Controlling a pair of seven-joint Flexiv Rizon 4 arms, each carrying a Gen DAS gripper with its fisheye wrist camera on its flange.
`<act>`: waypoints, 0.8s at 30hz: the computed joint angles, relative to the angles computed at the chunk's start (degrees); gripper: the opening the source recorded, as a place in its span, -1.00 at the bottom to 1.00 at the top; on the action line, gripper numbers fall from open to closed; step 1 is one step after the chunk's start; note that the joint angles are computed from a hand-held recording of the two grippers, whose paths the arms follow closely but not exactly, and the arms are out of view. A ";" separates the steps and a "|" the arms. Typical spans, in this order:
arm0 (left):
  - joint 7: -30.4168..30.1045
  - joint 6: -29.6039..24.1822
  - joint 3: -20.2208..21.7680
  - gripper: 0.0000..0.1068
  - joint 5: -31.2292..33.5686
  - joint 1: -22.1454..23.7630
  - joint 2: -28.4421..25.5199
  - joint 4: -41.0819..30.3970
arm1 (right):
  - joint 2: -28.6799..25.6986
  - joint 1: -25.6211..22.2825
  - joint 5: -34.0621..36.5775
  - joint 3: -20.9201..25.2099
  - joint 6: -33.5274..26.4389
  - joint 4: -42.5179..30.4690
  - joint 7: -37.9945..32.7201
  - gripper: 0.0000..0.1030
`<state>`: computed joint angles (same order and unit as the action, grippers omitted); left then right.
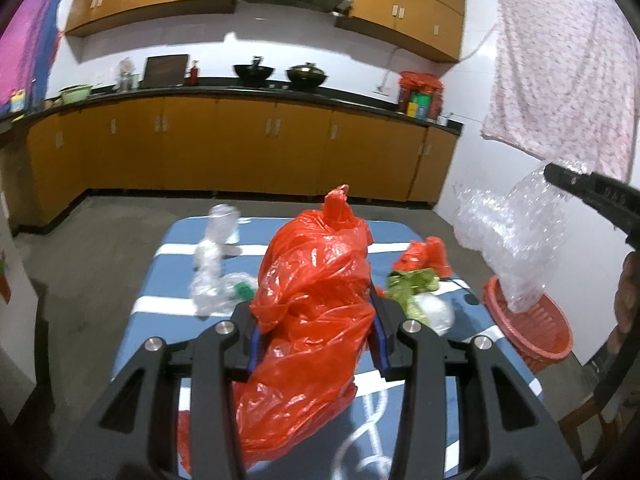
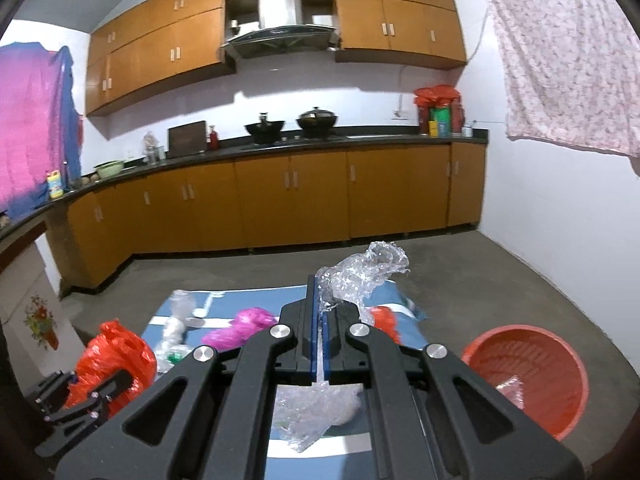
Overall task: Collect trash
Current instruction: 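Grasp clear bubble wrap with the right tool while the left tool holds the red bag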
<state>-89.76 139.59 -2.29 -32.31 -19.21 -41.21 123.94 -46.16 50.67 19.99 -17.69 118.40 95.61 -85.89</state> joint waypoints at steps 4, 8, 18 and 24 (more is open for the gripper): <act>2.78 -3.38 -0.68 -0.25 1.29 -0.67 -1.43 -4.96 | -0.28 -0.45 1.96 -1.89 -0.51 0.60 0.64 -0.97; 4.96 -7.40 -1.32 -0.26 2.68 -1.46 -3.37 -10.50 | -0.82 -1.06 3.41 -3.78 -0.94 1.35 1.87 -0.97; 8.17 -19.56 -2.67 -0.27 7.62 -2.61 -9.80 -27.32 | -3.08 -4.23 4.31 -7.74 -2.55 2.31 7.07 -0.97; 9.39 -26.44 -2.24 -0.27 9.46 -4.46 -14.22 -37.45 | -4.52 -6.69 3.24 -8.73 -2.98 2.17 10.60 -0.97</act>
